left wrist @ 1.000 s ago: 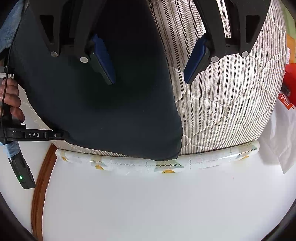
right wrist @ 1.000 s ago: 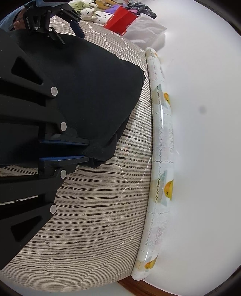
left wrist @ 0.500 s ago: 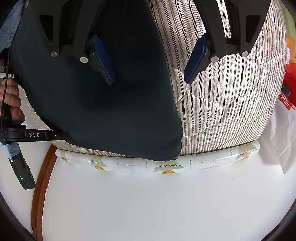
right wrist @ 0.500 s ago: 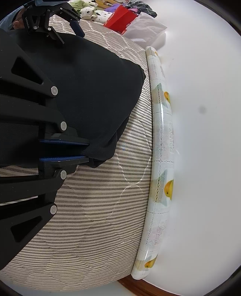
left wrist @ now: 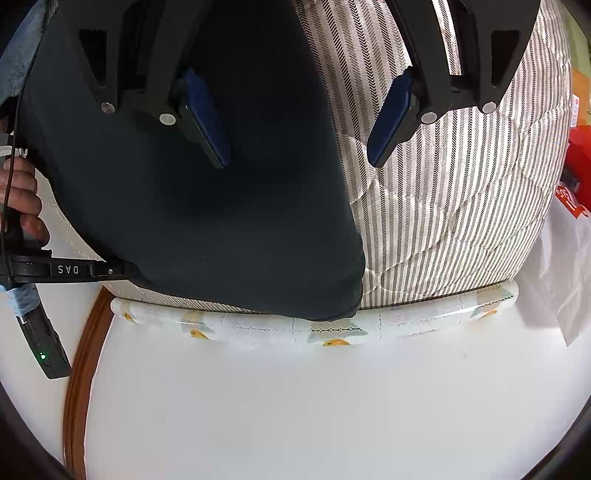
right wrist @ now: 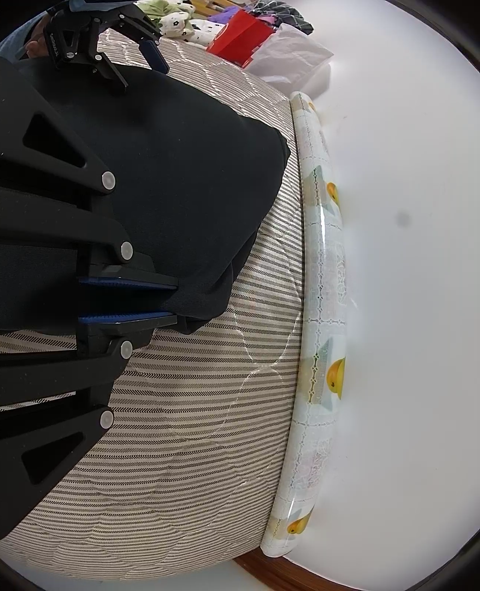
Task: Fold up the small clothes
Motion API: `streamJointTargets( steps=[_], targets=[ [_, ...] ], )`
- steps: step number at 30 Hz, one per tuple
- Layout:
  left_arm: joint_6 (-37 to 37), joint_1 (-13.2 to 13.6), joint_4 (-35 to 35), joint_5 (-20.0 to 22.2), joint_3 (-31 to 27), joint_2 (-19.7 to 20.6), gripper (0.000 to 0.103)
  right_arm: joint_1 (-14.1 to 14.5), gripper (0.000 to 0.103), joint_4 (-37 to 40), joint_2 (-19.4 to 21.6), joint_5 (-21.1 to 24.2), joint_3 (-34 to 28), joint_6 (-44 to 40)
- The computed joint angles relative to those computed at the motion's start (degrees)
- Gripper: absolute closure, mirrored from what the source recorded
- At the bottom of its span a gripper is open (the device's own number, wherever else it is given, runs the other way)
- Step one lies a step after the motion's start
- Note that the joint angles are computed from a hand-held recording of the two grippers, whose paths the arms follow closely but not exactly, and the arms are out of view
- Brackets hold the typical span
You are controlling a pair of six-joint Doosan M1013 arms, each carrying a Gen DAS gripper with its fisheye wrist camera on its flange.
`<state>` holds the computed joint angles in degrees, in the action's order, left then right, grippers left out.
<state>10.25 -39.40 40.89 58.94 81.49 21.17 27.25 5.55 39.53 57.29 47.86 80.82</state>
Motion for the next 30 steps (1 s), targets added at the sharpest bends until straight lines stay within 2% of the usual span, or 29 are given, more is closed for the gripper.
streamJointTargets(
  steps=[20, 24, 30],
  targets=[
    [0.08, 0.01, -0.10, -0.05, -0.01, 0.02, 0.028, -0.02, 0.094, -0.92, -0.56, -0.71, 0.66, -0.90],
    [0.00, 0.01, -0.13, 0.02, -0.03, 0.03, 0.028, 0.12, 0.099, -4.35, -0.89, -1.46, 1.04, 1.09],
    [0.16, 0.10, -0.49, -0.39, 0.16, -0.15, 0.028, -0.38, 0.099, -5.59, -0.95, -1.10, 1.03, 3.61]
  ],
)
